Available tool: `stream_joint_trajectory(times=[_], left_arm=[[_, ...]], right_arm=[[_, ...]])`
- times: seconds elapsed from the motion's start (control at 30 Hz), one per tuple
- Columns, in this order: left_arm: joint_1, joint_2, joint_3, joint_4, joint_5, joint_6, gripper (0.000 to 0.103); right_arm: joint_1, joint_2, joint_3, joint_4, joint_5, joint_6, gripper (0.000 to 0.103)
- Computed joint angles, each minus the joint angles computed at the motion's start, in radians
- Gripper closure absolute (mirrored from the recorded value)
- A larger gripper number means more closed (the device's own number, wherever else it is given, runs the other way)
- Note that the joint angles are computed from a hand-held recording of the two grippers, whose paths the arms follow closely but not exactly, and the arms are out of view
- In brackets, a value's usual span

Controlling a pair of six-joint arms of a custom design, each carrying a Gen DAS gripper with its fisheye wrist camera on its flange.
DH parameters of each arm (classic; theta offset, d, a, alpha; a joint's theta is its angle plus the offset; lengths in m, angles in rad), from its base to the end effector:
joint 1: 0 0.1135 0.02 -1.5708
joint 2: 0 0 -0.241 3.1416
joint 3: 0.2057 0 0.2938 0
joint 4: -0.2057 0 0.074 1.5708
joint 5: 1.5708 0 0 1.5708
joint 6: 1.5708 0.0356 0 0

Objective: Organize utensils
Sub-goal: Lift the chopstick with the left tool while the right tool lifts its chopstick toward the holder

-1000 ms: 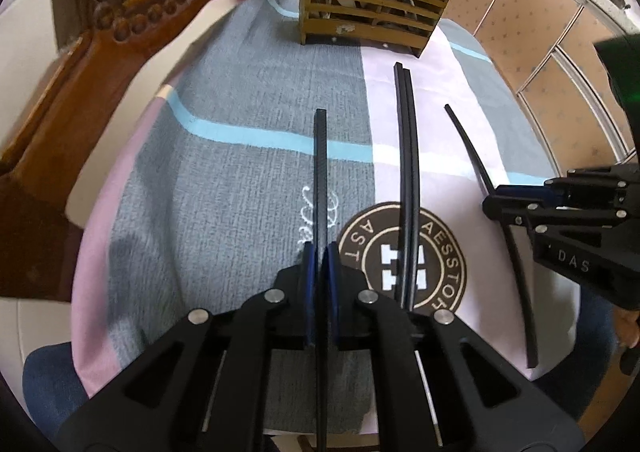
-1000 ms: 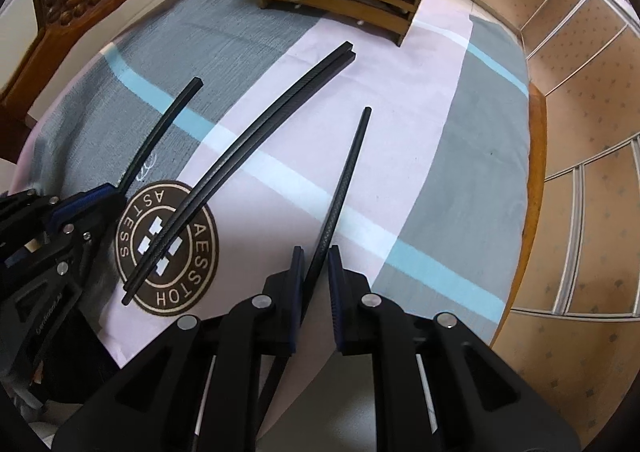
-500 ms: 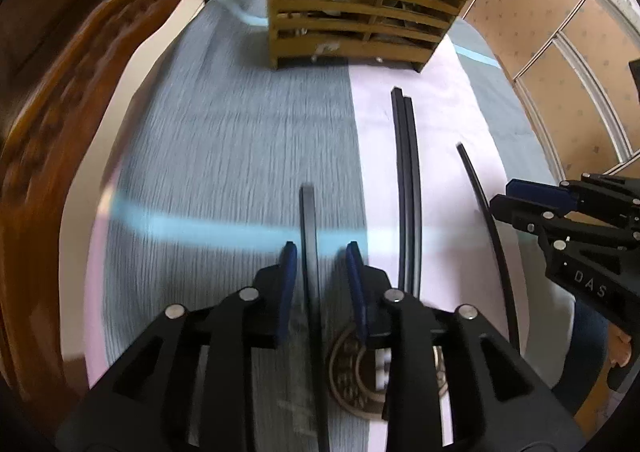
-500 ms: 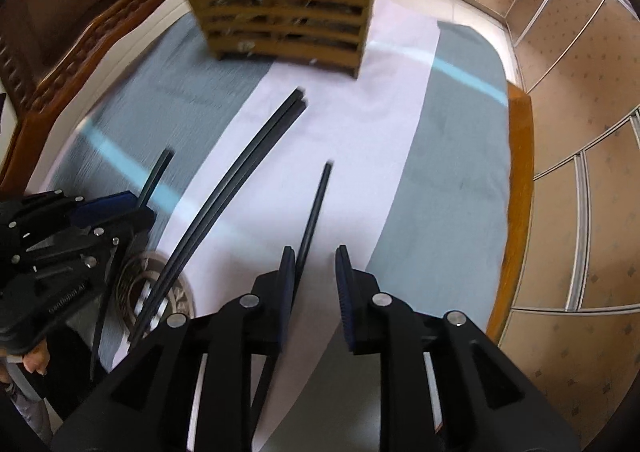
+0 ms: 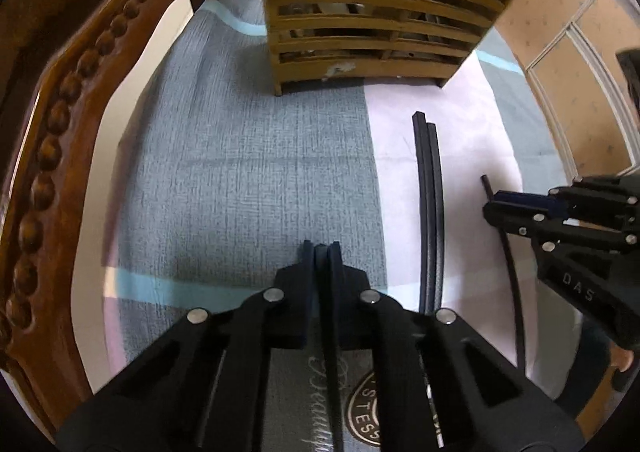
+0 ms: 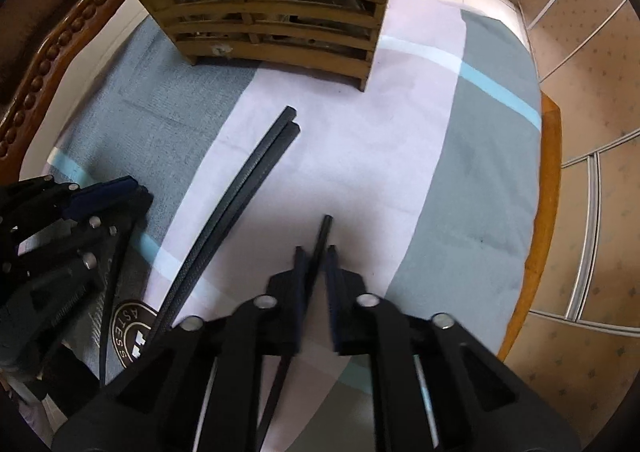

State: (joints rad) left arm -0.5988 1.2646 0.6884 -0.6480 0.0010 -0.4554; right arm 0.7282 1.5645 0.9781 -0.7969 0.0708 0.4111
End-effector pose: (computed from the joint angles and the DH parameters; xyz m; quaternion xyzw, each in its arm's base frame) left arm 0.2135 -0.1457 0.1338 0.0707 0.9825 -0.0872 0.1488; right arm 0.2343 0.2055 0.1377 -0.1538 0.9830 0.0208 0.0978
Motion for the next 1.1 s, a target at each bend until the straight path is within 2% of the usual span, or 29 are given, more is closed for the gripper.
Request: stream_joint_trajectory(times=[0.1,0.33,0.43,0.6,0.7,0.83,0.93,1.0,1.1], left_arm=[[0.014,-0.082,-0.02,-0.027,-0.006,0.003,0.096],[-0.017,-0.391,0.03,-0.203,-0.098,-0.006,0.096],[-0.103,-0.495,0.087,-0.285,-0.197,-0.054,0.096],[-0.213,-0.605,0.185,-0.386,-0.35,-0.104,0.096],[-0.314,-0.618,0.251,-0.414,-0.481,-0.146,0.096],[-0.36,-0.566,0.341,-0.368,-0.579,-0.123,0.096],[-0.344,-0.511,0.439,-0.35,-0.593,-0.055,0.096],[-0.308,-0.47,0.504,-0.319,-0.567,-0.006,0.096],[-0.26,-0.376,0.614,-0.256,-0.552,0.07,0.096]], right_arm=[[-0.017,-0.052,-0.037,0.039,-0.039,0.002,0.096],[0.045,-0.348,-0.052,-0.058,0.082,0.023,0.098],[0.08,-0.503,-0.058,-0.126,0.134,0.027,0.098],[0.158,-0.645,-0.023,-0.189,0.219,0.065,0.098],[0.215,-0.691,0.006,-0.203,0.286,0.1,0.098],[0.252,-0.732,0.056,-0.166,0.384,0.096,0.098],[0.254,-0.712,0.126,-0.139,0.428,0.063,0.098],[0.23,-0.688,0.173,-0.097,0.437,0.025,0.098],[0.21,-0.654,0.226,0.019,0.489,-0.072,0.098]])
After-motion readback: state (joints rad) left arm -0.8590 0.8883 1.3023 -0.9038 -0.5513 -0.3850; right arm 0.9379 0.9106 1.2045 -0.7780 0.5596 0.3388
